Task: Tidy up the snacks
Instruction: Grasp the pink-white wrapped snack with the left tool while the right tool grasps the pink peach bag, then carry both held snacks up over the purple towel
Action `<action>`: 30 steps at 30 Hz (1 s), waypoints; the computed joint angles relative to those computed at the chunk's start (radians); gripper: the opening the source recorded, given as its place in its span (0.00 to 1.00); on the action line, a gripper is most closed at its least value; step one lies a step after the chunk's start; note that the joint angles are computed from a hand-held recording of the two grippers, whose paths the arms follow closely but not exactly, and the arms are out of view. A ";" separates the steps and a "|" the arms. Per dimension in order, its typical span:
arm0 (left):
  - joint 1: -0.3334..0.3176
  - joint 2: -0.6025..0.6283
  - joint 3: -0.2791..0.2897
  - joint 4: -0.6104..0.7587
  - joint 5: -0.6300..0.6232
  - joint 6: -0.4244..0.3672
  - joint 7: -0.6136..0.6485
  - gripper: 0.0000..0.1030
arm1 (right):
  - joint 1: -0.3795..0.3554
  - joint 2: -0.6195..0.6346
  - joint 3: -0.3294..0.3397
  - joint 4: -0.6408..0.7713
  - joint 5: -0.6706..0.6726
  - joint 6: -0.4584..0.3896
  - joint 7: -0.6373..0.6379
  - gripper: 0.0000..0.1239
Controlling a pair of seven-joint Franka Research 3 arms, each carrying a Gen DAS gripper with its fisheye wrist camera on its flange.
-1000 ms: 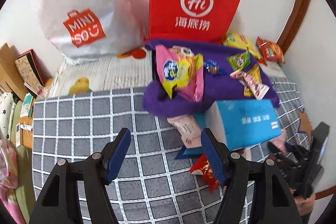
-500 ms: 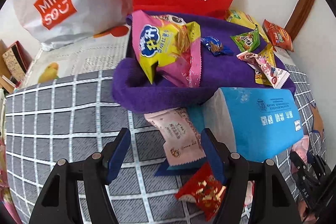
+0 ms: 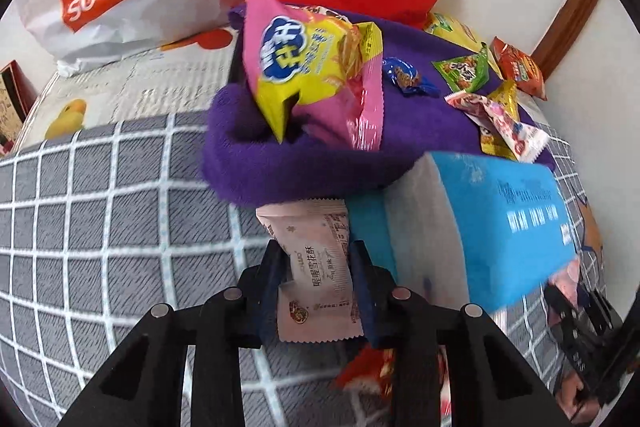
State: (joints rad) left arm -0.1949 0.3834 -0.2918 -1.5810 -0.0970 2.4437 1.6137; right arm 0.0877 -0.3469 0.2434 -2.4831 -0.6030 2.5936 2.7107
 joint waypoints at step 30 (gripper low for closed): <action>-0.001 -0.270 0.069 -0.492 0.254 0.424 -0.184 0.38 | 0.009 -0.019 0.007 -0.014 0.030 -0.010 -0.031 0.56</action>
